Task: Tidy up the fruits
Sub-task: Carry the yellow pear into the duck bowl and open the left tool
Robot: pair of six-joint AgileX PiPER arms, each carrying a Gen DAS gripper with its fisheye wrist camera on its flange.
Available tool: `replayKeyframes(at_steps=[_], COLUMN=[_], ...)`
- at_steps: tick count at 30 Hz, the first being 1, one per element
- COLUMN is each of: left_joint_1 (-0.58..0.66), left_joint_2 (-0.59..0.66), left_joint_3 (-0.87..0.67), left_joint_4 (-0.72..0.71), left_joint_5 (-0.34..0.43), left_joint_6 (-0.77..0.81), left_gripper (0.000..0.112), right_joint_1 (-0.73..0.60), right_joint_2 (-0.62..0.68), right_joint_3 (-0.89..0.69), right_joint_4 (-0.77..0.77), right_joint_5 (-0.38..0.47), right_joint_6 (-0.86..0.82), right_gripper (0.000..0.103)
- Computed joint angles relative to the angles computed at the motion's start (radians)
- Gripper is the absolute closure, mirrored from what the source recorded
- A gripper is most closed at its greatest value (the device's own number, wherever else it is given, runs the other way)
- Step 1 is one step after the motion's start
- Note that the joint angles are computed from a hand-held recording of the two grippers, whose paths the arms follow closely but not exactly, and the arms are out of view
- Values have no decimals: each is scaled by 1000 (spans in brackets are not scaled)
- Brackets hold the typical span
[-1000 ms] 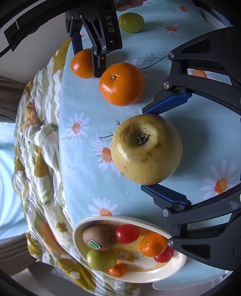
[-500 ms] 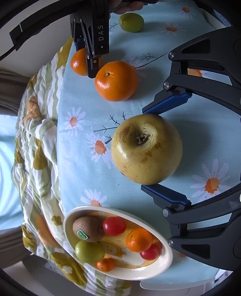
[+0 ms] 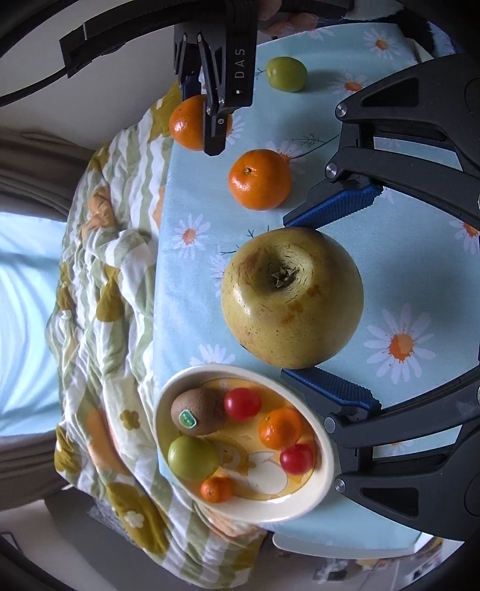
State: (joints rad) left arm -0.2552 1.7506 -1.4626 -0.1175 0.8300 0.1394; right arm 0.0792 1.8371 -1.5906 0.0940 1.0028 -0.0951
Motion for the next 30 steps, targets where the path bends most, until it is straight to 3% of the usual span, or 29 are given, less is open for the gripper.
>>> replayKeyframes(at_steps=[15,30], left_joint_1=[211,493], left_joint_2=[-62,149], left_joint_3=[-82,-387], left_joint_4=[-179,-339], left_joint_5=[115,350], left_joint_6=[295,606], left_gripper=[32,32], right_joint_1=[218,441], right_joint_2=[-103,99], right_joint_3=[-56,-387], right_joint_4=[-109,-252], right_joint_5=[37,184], right_joint_6=[280,618], right_gripper=[47,47])
